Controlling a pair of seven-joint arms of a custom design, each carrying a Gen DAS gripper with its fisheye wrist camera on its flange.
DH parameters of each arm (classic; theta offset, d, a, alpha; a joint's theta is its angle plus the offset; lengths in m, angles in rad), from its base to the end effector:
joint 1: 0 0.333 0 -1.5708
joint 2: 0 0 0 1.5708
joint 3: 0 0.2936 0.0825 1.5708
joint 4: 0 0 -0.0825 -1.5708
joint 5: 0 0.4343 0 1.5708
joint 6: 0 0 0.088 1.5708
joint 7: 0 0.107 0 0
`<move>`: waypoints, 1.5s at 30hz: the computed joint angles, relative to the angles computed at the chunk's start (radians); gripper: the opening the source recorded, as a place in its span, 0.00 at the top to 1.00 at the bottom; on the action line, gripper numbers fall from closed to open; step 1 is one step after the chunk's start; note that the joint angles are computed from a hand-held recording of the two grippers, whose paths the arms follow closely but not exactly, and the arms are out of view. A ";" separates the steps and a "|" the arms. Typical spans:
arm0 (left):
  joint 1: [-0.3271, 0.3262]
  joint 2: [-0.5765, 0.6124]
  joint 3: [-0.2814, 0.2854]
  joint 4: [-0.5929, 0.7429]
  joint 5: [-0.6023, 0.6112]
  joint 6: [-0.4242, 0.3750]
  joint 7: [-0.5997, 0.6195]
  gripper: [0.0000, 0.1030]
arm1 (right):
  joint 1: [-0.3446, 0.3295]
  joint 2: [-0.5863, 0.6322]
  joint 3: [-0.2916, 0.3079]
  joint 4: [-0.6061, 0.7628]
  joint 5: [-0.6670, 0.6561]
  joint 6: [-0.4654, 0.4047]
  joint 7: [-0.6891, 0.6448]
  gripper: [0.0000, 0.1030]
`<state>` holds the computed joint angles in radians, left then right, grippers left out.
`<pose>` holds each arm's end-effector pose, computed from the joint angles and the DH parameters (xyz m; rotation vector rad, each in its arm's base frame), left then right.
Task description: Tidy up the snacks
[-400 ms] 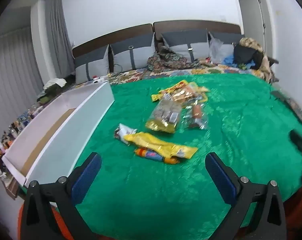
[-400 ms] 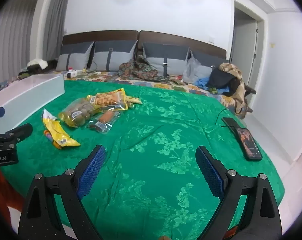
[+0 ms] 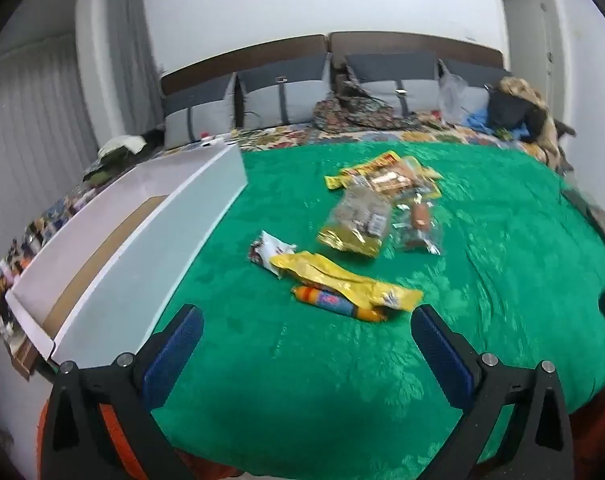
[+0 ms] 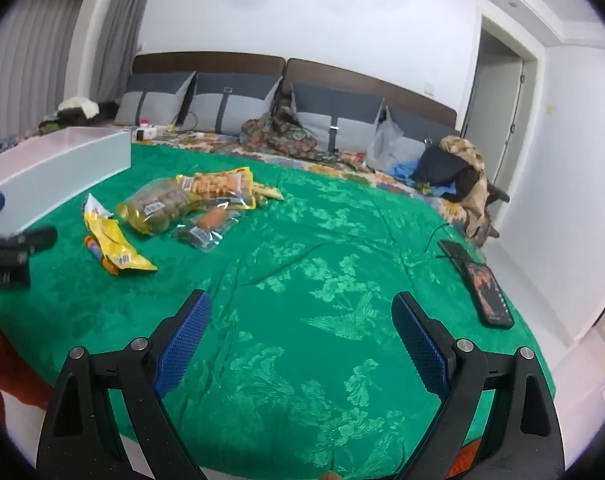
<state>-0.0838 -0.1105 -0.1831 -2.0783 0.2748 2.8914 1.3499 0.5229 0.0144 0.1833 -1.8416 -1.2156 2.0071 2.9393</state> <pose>0.5929 -0.1823 0.5442 -1.4105 1.8887 -0.8601 0.5242 0.3727 0.5272 -1.5163 1.8174 -1.4052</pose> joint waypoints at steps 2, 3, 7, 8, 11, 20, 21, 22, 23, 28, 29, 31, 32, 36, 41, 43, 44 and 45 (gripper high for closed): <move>0.012 0.003 -0.004 0.000 0.023 0.013 -0.046 0.00 | 0.001 0.002 0.001 -0.002 -0.018 0.003 0.008 0.09; 0.020 0.000 -0.008 -0.004 0.050 0.019 -0.080 0.00 | 0.002 0.005 0.000 0.000 -0.022 0.004 0.009 0.09; 0.048 -0.024 -0.014 -0.031 0.137 0.028 -0.175 0.00 | 0.007 0.016 -0.003 0.006 -0.052 0.006 0.026 0.09; 0.052 -0.030 -0.012 -0.038 0.139 0.028 -0.184 0.00 | 0.006 0.024 -0.006 0.016 -0.055 0.011 0.026 0.09; 0.060 -0.041 -0.007 -0.048 0.129 0.036 -0.204 0.00 | 0.012 0.018 -0.007 0.015 -0.094 -0.001 0.060 0.09; 0.052 -0.020 -0.002 -0.057 0.102 0.040 -0.165 0.00 | 0.014 0.019 -0.007 0.017 -0.114 -0.020 0.088 0.09; 0.051 -0.017 -0.003 -0.057 0.104 0.034 -0.160 0.00 | 0.013 0.018 -0.008 0.014 -0.107 -0.016 0.087 0.09; 0.052 -0.013 -0.004 -0.057 0.111 0.030 -0.158 0.00 | 0.011 0.018 -0.009 0.015 -0.100 -0.013 0.085 0.09; 0.053 -0.010 -0.007 -0.056 0.124 0.027 -0.159 0.00 | 0.011 0.020 -0.009 0.016 -0.093 -0.014 0.083 0.09; 0.061 -0.007 -0.010 -0.060 0.172 0.046 -0.201 0.00 | 0.013 0.018 -0.009 0.012 -0.109 -0.021 0.094 0.09; 0.060 -0.005 -0.008 -0.058 0.170 0.047 -0.202 0.00 | 0.013 0.018 -0.008 0.012 -0.114 -0.022 0.096 0.09; 0.056 0.002 -0.006 -0.057 0.164 0.048 -0.200 0.00 | 0.012 0.016 -0.008 0.009 -0.117 -0.018 0.098 0.09; 0.051 0.006 -0.002 -0.058 0.149 0.043 -0.188 0.00 | 0.011 0.016 -0.009 0.008 -0.116 -0.015 0.098 0.09; 0.022 0.029 0.013 -0.041 0.050 -0.010 -0.092 0.00 | 0.009 0.026 -0.011 0.013 -0.100 -0.011 0.080 0.09; 0.022 0.041 0.012 -0.038 0.078 -0.013 -0.110 0.00 | 0.009 0.022 -0.015 0.007 -0.089 -0.008 0.084 0.09; 0.017 0.042 0.015 -0.037 0.058 -0.018 -0.092 0.00 | 0.007 0.019 -0.014 0.002 -0.093 -0.005 0.088 0.09; 0.013 0.042 0.017 -0.037 0.037 -0.023 -0.073 0.00 | 0.006 0.018 -0.014 0.001 -0.091 -0.003 0.086 0.09; 0.008 0.044 0.019 -0.036 0.013 -0.030 -0.051 0.00 | 0.005 0.020 -0.014 0.003 -0.086 -0.001 0.084 0.09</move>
